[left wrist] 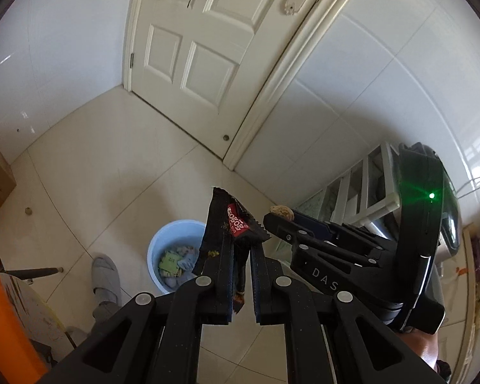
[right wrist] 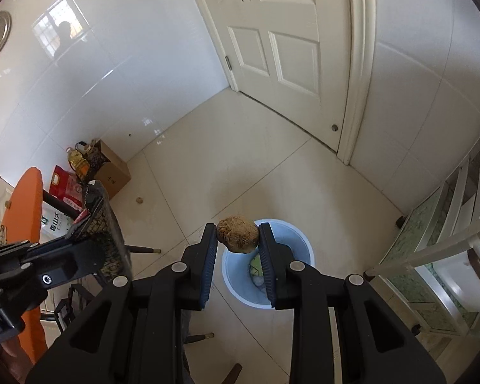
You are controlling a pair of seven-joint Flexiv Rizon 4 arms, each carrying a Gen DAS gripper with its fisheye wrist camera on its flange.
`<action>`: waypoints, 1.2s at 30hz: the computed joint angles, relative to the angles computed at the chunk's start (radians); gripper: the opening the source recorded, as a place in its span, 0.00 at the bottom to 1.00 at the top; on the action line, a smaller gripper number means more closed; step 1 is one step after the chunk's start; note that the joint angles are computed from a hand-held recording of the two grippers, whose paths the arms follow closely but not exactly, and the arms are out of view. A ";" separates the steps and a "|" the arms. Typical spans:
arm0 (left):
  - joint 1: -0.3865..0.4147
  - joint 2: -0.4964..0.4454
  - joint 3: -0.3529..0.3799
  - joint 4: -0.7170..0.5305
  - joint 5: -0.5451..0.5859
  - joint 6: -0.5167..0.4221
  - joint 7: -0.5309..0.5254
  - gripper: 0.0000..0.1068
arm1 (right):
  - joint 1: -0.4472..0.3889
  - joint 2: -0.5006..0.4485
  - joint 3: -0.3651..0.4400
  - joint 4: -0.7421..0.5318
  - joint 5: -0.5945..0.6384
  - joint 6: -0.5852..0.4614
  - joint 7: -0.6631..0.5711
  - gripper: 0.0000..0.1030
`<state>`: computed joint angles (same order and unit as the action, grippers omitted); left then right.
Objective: Collect trash
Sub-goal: 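Carry the dark wrapper and brown lump over the bin, then open both grippers to drop the wrapper and lump into the bin, then return both grippers to the orange table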
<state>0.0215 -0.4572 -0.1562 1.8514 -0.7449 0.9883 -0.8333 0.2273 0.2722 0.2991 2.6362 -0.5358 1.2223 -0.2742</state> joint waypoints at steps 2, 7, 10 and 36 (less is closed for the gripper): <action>-0.021 -0.043 0.041 -0.076 0.077 -0.055 -0.076 0.06 | -0.008 -0.040 -0.018 0.002 0.003 0.038 -0.005 0.27; -0.023 -0.124 0.068 -0.233 0.227 -0.159 -0.209 0.41 | -0.007 -0.095 -0.038 0.004 0.024 0.052 -0.018 0.35; -0.038 -0.151 0.081 -0.308 0.287 -0.173 -0.277 0.62 | -0.019 -0.117 -0.047 0.014 0.018 0.078 -0.004 0.66; -0.056 0.275 0.085 0.229 0.317 0.305 -0.321 0.87 | 0.061 0.086 0.069 -0.099 -0.041 -0.195 0.143 1.00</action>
